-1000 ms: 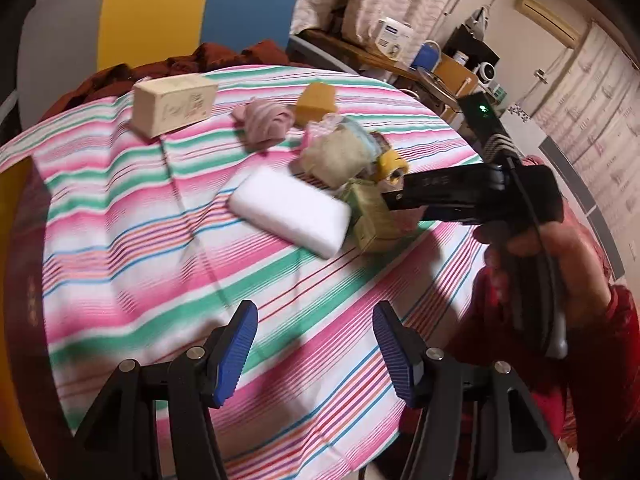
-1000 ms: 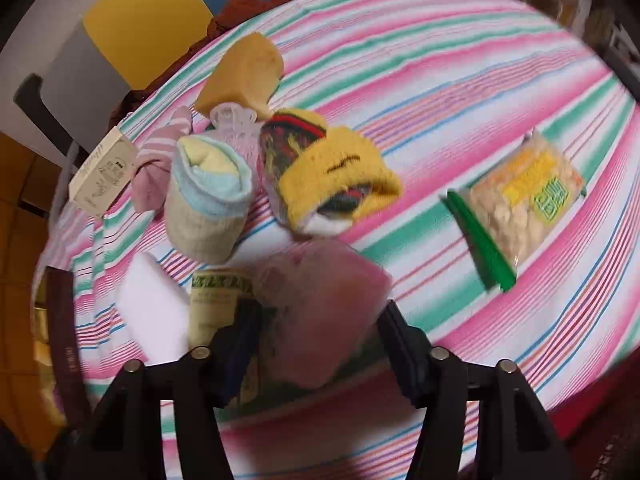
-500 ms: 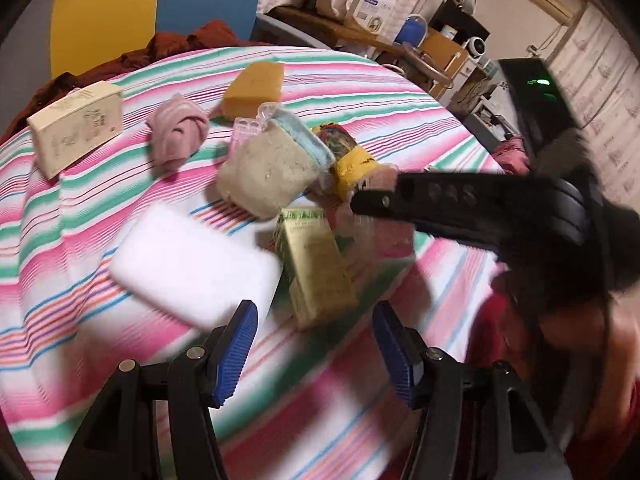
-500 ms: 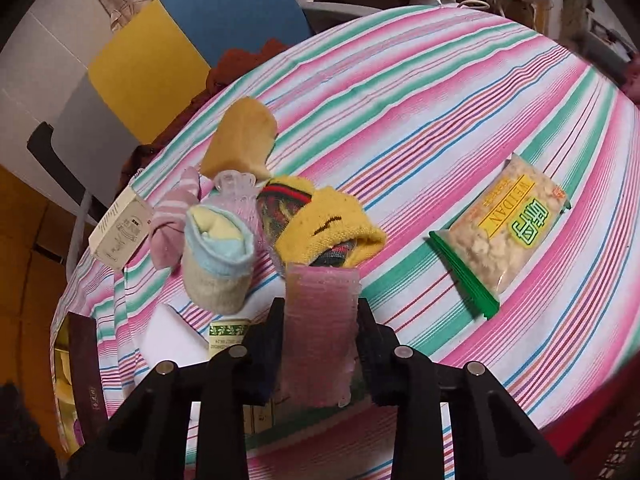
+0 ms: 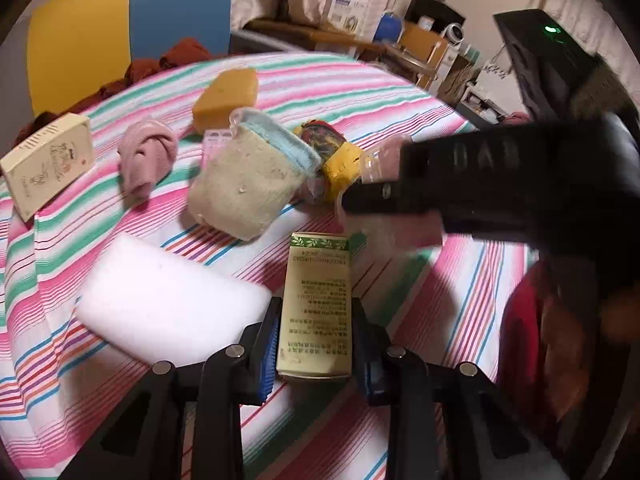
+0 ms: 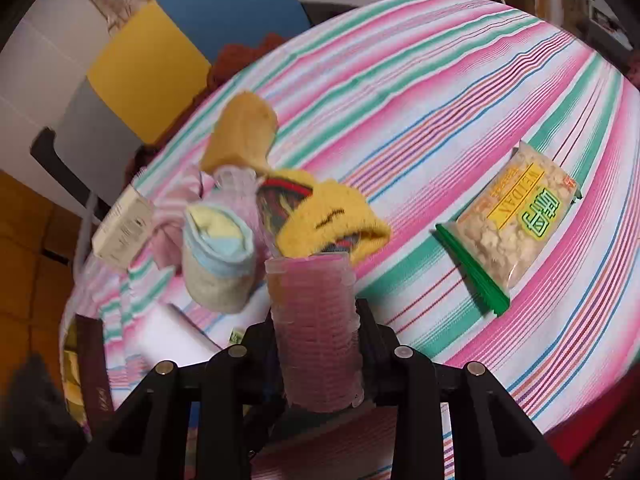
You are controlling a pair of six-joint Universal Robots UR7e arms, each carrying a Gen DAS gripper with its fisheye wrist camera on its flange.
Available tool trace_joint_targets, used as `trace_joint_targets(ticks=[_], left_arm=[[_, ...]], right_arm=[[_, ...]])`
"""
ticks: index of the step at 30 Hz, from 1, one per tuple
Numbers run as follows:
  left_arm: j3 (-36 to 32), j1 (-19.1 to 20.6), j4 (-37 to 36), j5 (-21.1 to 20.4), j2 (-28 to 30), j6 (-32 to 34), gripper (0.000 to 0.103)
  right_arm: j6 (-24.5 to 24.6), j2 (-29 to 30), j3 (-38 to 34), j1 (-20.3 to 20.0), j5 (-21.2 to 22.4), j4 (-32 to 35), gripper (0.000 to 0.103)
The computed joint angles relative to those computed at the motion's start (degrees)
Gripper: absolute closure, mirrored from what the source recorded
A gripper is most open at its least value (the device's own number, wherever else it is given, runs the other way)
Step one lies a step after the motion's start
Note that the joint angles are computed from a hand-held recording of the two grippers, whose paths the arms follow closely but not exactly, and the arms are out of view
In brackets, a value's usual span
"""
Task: Organize objects
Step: 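Grasp the cream medicine box with the left gripper and lift it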
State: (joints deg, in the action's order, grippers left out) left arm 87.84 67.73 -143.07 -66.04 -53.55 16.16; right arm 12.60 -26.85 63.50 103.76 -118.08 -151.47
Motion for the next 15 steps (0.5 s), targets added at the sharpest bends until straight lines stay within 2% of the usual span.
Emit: trace_joint_targets(ticks=[5,11,15], left_arm=[[6.4,-0.1,-5.8,0.0,-3.5,5.5,0.073],[11.7,0.4,-9.1,-0.9,-7.9,6.1,0.073],[14.1,1.2,-9.7,-2.0,-10.4,5.9,0.073]], right_arm=[[0.1,-0.2,1.1,0.1,2.5,-3.6,0.069],[0.0,-3.2,5.8,0.5,4.4,-7.2,0.069],[-1.2,-2.1,5.0,0.8,5.5,-8.7,0.069]])
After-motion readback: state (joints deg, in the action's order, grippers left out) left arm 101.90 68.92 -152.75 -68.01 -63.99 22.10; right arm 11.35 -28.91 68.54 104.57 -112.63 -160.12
